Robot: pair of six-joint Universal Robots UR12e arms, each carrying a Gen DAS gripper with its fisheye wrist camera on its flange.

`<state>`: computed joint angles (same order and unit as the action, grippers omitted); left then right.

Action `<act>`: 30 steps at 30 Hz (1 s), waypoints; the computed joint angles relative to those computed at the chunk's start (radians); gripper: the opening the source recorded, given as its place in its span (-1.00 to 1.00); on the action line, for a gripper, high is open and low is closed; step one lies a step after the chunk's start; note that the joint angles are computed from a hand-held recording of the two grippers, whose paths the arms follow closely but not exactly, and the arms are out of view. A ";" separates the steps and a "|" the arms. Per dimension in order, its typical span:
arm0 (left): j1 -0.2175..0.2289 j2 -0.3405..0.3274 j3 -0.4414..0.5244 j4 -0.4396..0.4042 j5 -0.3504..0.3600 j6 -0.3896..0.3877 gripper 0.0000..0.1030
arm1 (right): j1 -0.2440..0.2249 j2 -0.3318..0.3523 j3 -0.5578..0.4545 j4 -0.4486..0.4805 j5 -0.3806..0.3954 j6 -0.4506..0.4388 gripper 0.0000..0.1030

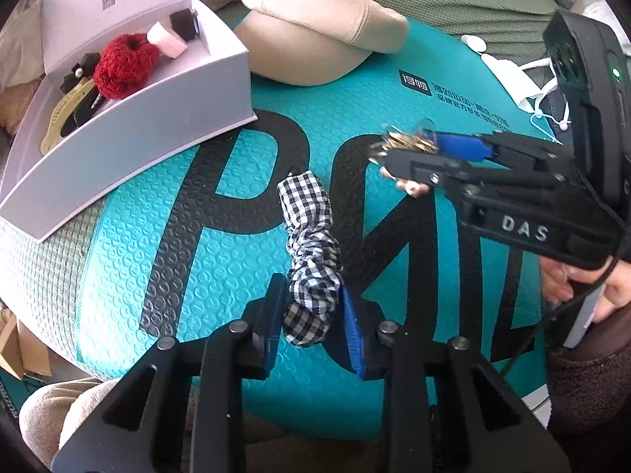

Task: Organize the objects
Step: 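Move the left tool over the gingham scrunchie while the right tool approaches the gold claw clip, then grasp the gingham scrunchie with the left tool while the right tool grasps the gold claw clip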

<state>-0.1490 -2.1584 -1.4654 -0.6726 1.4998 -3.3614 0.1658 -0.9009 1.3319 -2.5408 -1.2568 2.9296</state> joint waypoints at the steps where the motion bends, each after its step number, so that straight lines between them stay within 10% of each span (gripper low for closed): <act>1: -0.005 0.000 -0.001 0.005 0.011 0.012 -0.47 | 0.001 -0.009 0.013 -0.006 -0.018 0.002 -0.07; 11: -0.045 0.022 -0.039 0.015 0.096 0.062 -0.47 | -0.027 -0.100 0.147 -0.013 -0.023 0.066 -0.07; 30: -0.053 0.026 -0.056 0.075 -0.083 0.173 -0.36 | -0.042 -0.165 0.267 -0.089 -0.063 0.187 0.09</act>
